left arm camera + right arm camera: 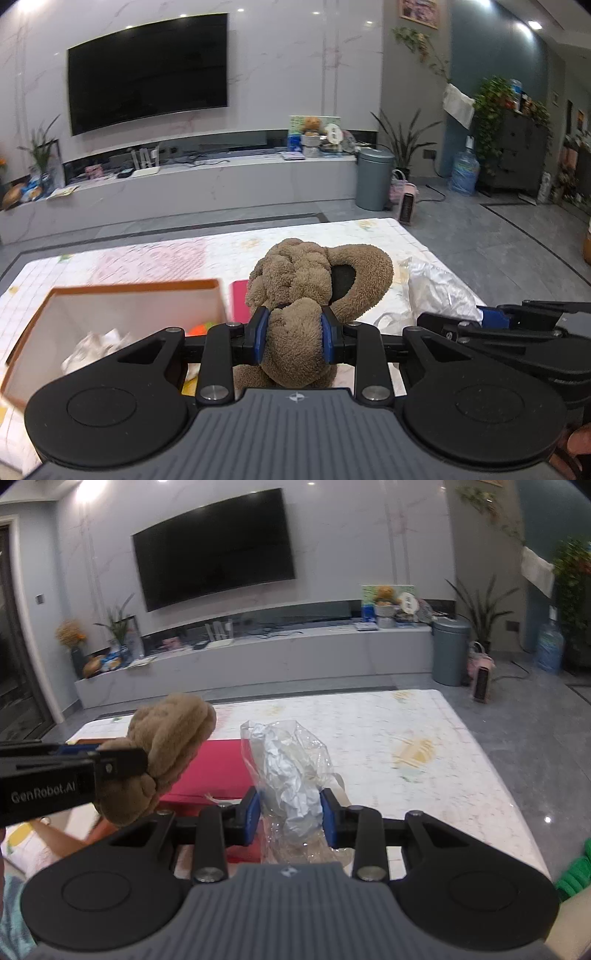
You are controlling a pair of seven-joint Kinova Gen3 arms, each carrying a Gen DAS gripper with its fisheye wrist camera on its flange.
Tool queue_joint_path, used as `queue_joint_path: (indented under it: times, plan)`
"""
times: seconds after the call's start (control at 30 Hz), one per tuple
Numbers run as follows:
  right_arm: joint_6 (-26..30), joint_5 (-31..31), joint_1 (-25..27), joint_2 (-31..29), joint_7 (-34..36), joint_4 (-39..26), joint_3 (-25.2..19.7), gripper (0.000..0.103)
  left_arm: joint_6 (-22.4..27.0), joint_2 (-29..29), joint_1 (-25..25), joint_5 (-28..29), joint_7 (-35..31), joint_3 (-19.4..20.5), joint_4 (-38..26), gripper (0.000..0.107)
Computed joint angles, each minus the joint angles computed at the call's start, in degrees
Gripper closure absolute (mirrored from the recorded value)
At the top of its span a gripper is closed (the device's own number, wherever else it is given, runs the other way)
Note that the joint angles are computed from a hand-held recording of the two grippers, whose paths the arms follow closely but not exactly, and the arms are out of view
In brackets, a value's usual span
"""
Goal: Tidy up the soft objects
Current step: 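Carry the slipper and plastic bag with both tools over the orange box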
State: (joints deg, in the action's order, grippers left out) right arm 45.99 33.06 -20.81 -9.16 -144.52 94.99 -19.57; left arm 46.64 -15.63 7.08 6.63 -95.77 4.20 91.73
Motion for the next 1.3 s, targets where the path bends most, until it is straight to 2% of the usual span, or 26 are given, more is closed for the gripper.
queue_joint_path:
  times: [0.17, 0.3, 0.67, 0.8, 0.9, 1.0, 1.07, 1.2, 1.3]
  plan:
    - [1.68, 2.57, -2.34, 0.99, -1.11, -2.22, -3.02, 0.07, 0.12, -2.58, -1.08, 0.44, -0.63, -2.51, 1.55, 0.075]
    - [1.49, 3.2, -5.12, 2.05, -0.84, -3.97, -3.25, 0.07, 0.5, -3.93, -2.2, 0.7, -1.66, -4.56, 1.71, 0.075]
    - [-5.52, -2.48, -9.48, 6.07, 4.36, -8.66, -0.18, 0.069, -0.11, -4.59, -7.09, 1.93, -2.97, -10.45, 1.44, 0.075]
    - [-6.96, -7.92, -11.21, 9.2, 9.25, -12.14, 2.11, 0.069, 0.16, -2.91, -7.56, 4.17, -5.12, -13.47, 0.74, 0.075]
    - [-6.98, -9.96, -12.81, 12.09, 12.0, -15.17, 3.59, 0.069, -0.19, -1.07, -9.57, 3.92, -5.55, -13.57, 0.05, 0.075]
    - [-7.06, -12.82, -13.99, 15.41, 15.55, -18.33, 5.33, 0.069, 2.23, 1.69, -9.59, 7.92, -10.65, -17.48, -1.38, 0.075]
    - [-5.77, -13.07, -15.46, 18.03, 17.12, -21.12, 6.5, 0.069, 3.23, 3.34, -10.88, 8.8, -12.85, -17.78, -2.06, 0.075]
    - [-2.32, -13.84, -17.75, 24.17, 22.31, -28.53, 8.84, 0.069, 3.27, 5.58, -13.73, 8.14, -15.23, -15.71, -2.11, 0.075]
    - [0.11, -15.99, -18.59, 28.61, 26.19, -34.24, 10.19, 0.069, 4.19, 7.66, -15.94, 7.83, -14.94, -14.39, -2.95, 0.075]
